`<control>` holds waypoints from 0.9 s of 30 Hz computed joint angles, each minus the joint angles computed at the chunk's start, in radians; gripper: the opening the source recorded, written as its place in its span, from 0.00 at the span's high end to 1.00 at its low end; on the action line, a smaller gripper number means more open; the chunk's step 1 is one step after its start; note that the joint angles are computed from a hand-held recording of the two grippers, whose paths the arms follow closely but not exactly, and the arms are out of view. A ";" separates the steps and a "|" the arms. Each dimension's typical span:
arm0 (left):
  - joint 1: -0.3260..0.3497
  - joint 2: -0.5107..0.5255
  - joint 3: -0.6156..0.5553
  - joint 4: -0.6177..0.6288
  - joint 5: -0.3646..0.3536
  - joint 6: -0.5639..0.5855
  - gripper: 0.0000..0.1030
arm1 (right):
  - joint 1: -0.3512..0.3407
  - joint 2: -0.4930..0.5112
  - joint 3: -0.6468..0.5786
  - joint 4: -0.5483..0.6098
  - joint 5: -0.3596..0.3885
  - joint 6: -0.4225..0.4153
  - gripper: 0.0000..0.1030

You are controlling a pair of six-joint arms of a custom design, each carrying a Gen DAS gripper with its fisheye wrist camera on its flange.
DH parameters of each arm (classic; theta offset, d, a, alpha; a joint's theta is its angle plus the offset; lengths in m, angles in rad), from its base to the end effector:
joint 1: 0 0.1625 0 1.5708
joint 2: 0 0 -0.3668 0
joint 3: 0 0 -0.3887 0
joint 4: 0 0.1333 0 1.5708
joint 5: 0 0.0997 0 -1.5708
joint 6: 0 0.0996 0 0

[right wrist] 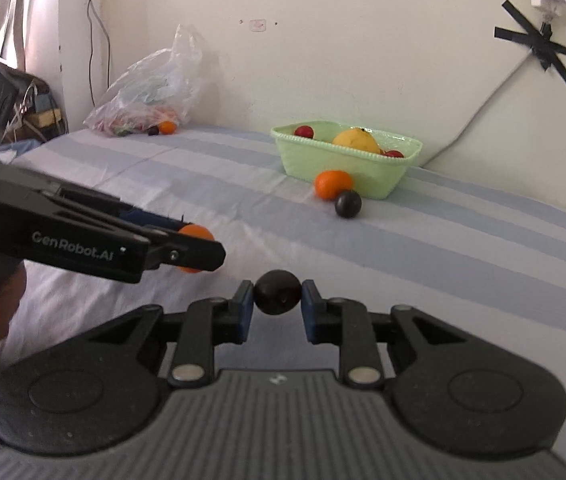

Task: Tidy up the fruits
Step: 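Carry the plum and tangerine into the basket and open both grippers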

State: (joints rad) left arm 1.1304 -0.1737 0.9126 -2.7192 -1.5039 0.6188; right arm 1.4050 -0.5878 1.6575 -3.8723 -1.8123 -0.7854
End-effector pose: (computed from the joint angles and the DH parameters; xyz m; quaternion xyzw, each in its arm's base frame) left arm -0.2058 -0.7649 -0.0874 0.4885 0.8479 -0.1995 0.0507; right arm 0.0063 -0.6259 0.0869 0.1808 -0.7930 0.4648 0.3500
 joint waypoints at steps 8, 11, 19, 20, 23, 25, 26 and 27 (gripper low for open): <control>-0.010 -0.024 0.072 -0.095 0.042 0.021 0.50 | -0.001 0.005 0.002 -0.003 -0.015 0.030 0.72; -0.009 -0.037 0.092 -0.110 0.034 0.033 0.50 | -0.004 -0.002 0.013 -0.001 -0.011 0.044 0.72; -0.012 -0.013 0.061 -0.082 0.064 0.036 0.50 | -0.005 0.000 0.015 0.000 -0.012 0.033 0.67; -0.013 -0.011 0.058 -0.085 0.063 0.041 0.50 | -0.005 -0.001 0.017 0.001 -0.012 0.033 0.67; -0.016 -0.004 0.050 -0.088 0.058 0.053 0.50 | -0.007 -0.005 0.019 0.002 -0.010 0.035 0.67; -0.017 0.002 0.040 -0.078 0.053 0.057 0.61 | -0.009 -0.006 0.022 0.002 -0.006 0.038 0.67; -0.017 0.006 0.035 -0.072 0.053 0.057 0.61 | -0.010 -0.006 0.023 -0.001 -0.002 0.037 0.67; -0.016 0.009 0.036 -0.083 0.048 0.060 0.61 | -0.010 -0.005 0.024 -0.005 -0.002 0.031 0.69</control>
